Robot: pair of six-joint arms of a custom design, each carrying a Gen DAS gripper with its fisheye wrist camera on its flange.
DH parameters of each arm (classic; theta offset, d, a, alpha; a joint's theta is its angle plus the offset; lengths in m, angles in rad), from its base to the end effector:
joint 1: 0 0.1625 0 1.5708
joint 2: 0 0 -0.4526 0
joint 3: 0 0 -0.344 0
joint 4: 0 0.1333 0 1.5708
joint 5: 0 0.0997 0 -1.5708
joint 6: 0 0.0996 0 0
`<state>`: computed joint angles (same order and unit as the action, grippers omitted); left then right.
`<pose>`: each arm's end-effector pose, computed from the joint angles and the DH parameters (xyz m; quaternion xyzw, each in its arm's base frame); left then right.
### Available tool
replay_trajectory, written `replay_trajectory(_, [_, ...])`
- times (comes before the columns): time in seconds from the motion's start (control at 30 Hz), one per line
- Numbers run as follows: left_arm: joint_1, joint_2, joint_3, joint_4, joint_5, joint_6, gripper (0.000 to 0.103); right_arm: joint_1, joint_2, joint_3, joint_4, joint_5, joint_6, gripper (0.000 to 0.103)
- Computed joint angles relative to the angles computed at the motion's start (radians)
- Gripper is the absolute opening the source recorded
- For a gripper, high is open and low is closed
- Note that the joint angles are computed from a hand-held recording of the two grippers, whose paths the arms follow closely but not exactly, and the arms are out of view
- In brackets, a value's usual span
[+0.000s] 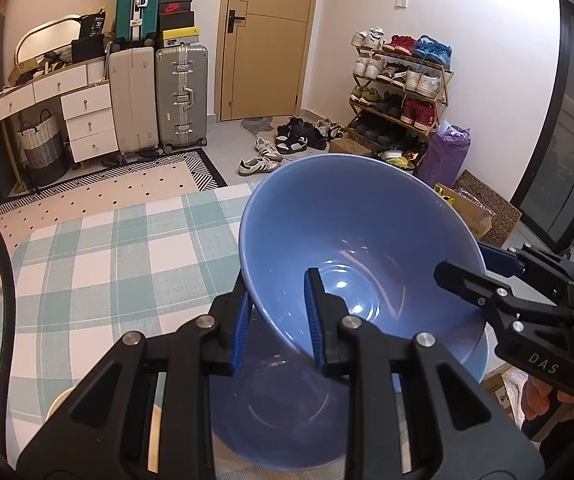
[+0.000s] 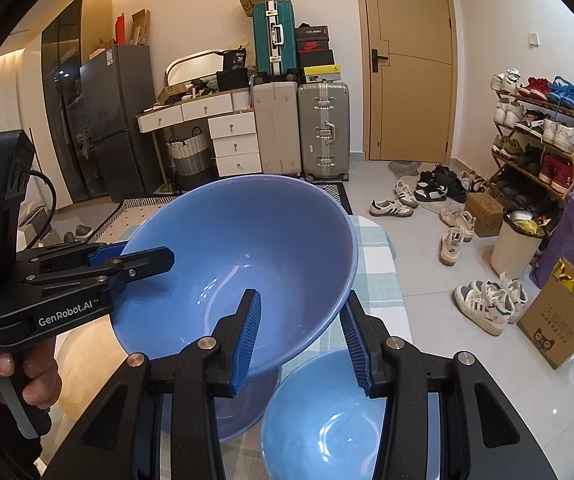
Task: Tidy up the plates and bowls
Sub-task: 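Lift the light-blue bowl with both grippers and carry it toward another bowl, then lower the held light-blue bowl onto the table beside the other bowl with both grippers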
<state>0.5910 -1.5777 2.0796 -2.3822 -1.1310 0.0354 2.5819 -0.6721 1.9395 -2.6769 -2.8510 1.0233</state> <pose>-0.2516 -0.3804 0.3941 0.4393 0.8590 -0.2320 0.1235 0.4868 -0.2603 0.0718 0.0432 -0.7997 0.4724 0.3680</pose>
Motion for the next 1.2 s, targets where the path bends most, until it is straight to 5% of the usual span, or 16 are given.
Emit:
replay_trajectory(0.53, [-0.069,-0.199,0.055,0.184,0.059,-0.098,0.021,0.042,0.079,-0.049,-0.023,0.05,0.004,0.043])
replay_trajectory(1.2, [0.032,-0.194,0.134,0.089,0.034,-0.035,0.021,0.013,0.125,-0.024,-0.13,0.107,-0.073,0.043])
